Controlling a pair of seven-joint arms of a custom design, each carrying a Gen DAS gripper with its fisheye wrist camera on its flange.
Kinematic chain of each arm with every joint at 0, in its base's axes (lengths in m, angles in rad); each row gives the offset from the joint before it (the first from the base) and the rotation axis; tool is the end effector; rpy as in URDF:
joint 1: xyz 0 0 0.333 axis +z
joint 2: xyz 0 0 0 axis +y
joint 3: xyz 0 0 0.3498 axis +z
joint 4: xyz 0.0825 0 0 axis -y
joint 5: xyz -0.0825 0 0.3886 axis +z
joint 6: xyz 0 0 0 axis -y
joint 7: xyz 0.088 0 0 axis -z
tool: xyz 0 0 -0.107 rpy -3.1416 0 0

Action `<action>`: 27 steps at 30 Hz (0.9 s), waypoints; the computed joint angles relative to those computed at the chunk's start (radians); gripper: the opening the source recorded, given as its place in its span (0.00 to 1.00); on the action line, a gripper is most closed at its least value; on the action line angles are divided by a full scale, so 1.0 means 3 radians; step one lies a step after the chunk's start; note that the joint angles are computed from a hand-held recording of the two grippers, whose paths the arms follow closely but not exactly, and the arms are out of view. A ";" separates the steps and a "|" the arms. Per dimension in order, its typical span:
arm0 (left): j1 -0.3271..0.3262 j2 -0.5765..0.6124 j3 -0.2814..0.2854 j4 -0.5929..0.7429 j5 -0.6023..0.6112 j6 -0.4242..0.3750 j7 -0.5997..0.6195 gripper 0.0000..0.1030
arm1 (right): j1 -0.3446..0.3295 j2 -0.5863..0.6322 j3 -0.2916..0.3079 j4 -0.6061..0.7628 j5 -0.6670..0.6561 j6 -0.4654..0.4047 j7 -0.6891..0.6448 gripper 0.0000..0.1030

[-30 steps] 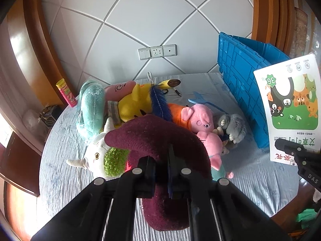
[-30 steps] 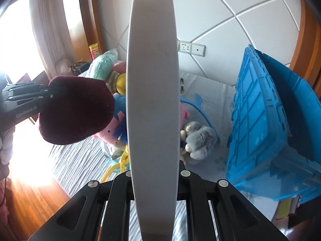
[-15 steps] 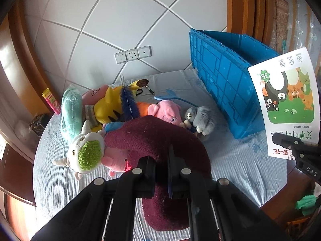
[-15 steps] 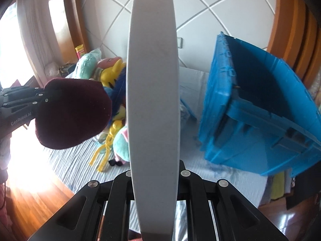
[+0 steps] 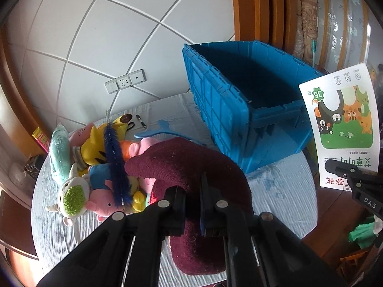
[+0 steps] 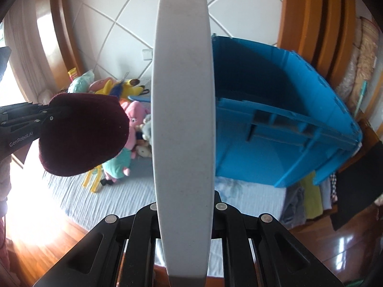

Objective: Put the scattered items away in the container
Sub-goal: 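Carry the maroon plush and white booklet over the blue crate with both tools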

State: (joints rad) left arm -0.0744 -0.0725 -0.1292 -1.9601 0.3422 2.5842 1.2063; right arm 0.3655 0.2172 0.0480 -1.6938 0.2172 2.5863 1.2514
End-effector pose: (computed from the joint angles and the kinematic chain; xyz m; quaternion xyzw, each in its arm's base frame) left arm 0.5740 -0.1272 0.6182 -0.6360 0.6810 -0.2277 0.2826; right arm 0.6303 0.2687 0.5761 -0.8278 0.4455 -0.1556 0.3034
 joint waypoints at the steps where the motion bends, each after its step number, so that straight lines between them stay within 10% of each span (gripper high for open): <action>1: -0.0019 0.0011 -0.0031 0.0022 0.0034 -0.0013 -0.0056 0.08 | -0.0032 -0.0035 -0.0011 -0.0038 0.0022 0.0005 -0.0044 0.12; 27: -0.0565 0.0834 -0.0283 0.1608 0.0536 -0.0780 -0.0641 0.08 | -0.0681 -0.0117 -0.0173 0.0140 0.0550 -0.0322 -0.0890 0.12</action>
State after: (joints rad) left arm -0.2440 0.1777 -0.2142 -1.4778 0.5030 2.3502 1.0141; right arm 0.1612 0.1821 -0.0040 -1.6517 0.3822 2.4898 0.9845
